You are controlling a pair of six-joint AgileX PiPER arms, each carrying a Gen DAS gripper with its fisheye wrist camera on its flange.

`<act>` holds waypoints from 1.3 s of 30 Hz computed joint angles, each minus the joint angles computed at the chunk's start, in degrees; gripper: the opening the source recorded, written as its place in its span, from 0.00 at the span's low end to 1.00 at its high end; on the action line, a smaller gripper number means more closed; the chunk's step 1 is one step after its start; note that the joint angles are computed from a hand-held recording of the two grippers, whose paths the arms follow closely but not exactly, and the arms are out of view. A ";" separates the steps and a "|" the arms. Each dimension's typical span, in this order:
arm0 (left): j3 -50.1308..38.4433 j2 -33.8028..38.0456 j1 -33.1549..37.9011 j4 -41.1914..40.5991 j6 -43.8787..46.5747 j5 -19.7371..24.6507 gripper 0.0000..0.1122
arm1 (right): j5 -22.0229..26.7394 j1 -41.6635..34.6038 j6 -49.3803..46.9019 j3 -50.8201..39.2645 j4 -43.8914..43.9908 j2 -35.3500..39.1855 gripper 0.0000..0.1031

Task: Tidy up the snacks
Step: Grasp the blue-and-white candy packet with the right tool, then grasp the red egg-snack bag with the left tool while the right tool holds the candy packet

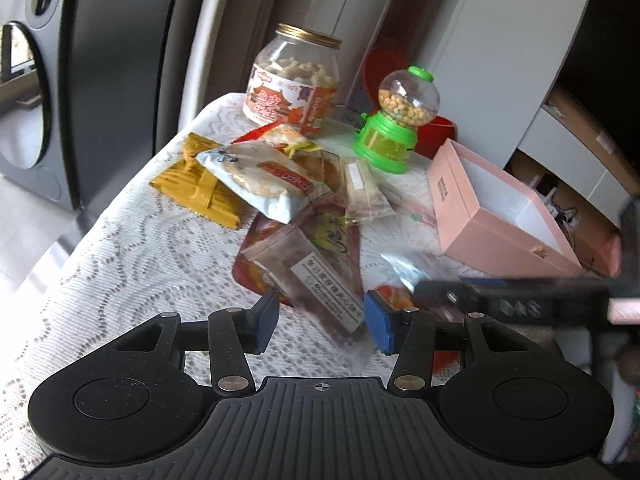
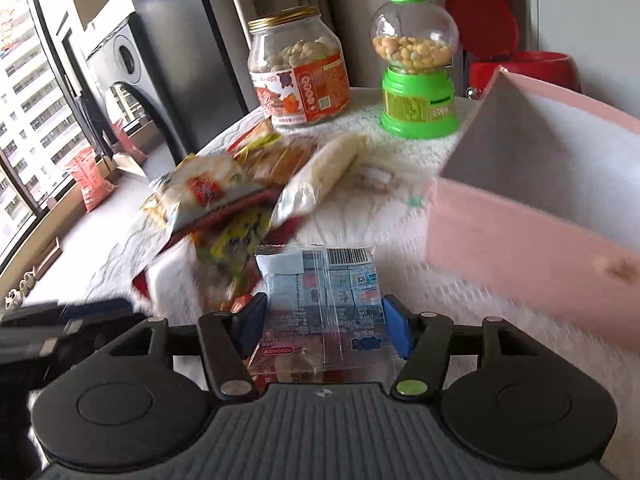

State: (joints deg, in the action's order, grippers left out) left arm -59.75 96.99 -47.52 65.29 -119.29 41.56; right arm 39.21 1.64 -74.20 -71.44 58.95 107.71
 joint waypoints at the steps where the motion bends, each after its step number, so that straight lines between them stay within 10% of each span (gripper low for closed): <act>1: -0.64 0.29 -0.25 -0.28 0.86 0.13 0.47 | 0.10 -1.10 -0.83 1.42 0.41 -1.12 0.58; 15: -18.38 12.18 -2.71 -12.68 26.36 -0.25 0.47 | -7.34 -18.23 -39.10 21.81 25.75 -9.70 0.60; 39: -32.73 23.58 -4.42 -9.73 35.36 9.46 0.56 | -3.86 -21.38 -41.49 23.07 30.58 -8.02 0.72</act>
